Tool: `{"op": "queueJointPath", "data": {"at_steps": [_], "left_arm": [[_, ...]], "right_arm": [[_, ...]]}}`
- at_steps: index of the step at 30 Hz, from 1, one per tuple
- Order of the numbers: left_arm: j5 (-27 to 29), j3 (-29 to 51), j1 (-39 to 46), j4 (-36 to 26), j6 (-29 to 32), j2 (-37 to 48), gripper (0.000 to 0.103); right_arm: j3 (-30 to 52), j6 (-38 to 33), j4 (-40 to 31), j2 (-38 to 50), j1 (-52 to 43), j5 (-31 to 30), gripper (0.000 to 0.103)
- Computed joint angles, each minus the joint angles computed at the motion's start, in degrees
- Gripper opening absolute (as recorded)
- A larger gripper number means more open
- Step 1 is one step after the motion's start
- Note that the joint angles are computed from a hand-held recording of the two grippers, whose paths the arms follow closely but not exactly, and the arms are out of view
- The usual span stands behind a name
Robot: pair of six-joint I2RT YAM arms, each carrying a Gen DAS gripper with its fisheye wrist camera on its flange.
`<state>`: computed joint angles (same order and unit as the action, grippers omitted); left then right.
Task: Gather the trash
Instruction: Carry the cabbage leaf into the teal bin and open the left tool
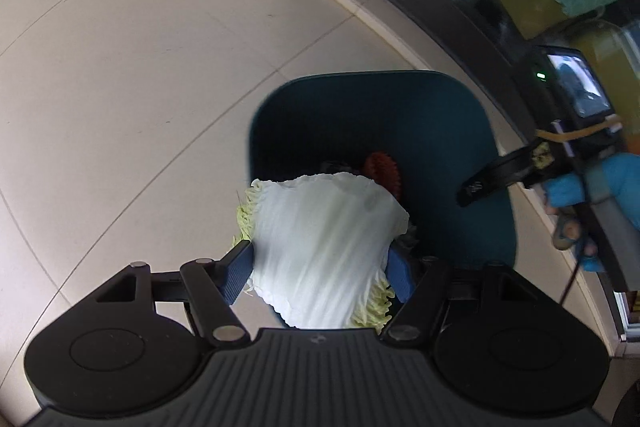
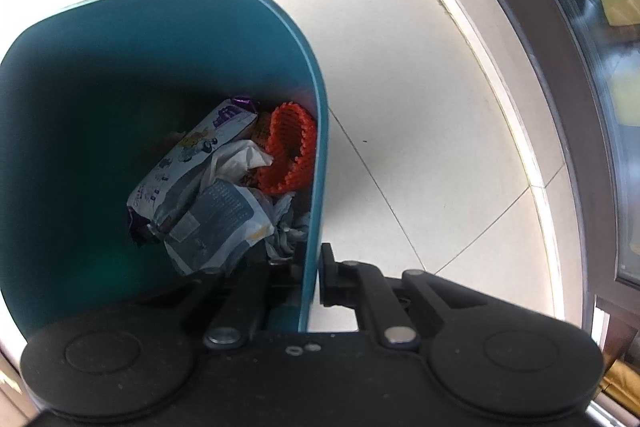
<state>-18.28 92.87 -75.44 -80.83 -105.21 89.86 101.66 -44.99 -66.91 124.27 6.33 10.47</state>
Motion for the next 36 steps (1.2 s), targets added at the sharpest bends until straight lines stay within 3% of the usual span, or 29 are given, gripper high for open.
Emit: {"op": "queueJointPath", "data": {"at_steps": [7,13,15,20,22,24,29,36], "left_arm": [[4.94,2.42,8.06,12.64,12.88,8.54,0.069],[9.23,-3.21,11.58,19.45,16.55,11.31,0.068],[9.98,-8.82,12.64,21.51,17.12,8.23,0.068],[11.91,-10.91,14.35,25.02,18.38,12.28,0.069],[12.20,-10.44,14.92,25.61,19.58,14.23,0.070],[12.34,-6.97,14.88,21.94,20.05,14.61,0.071],[12.64,-4.79,15.13,22.38,21.00,17.26,0.071],[9.54,-1.38,12.82,20.23,17.97,16.65,0.078]], "right_arm": [[3.94,-0.15,-3.30,2.93,-1.11,-0.51,0.005],[10.65,1.54,-7.30,7.39,-1.54,-1.47,0.005],[13.29,1.29,-8.48,8.72,-1.92,-1.69,0.005],[16.57,-1.47,-9.38,10.73,-2.42,-2.32,0.005],[17.87,-2.56,-9.37,11.69,-2.56,-2.54,0.005],[19.08,-2.98,-9.32,12.93,-3.08,-2.69,0.005],[28.81,-3.25,-13.02,19.55,-4.34,-2.66,0.005],[35.09,-4.25,-15.29,23.87,-5.72,-3.71,0.006]]}}
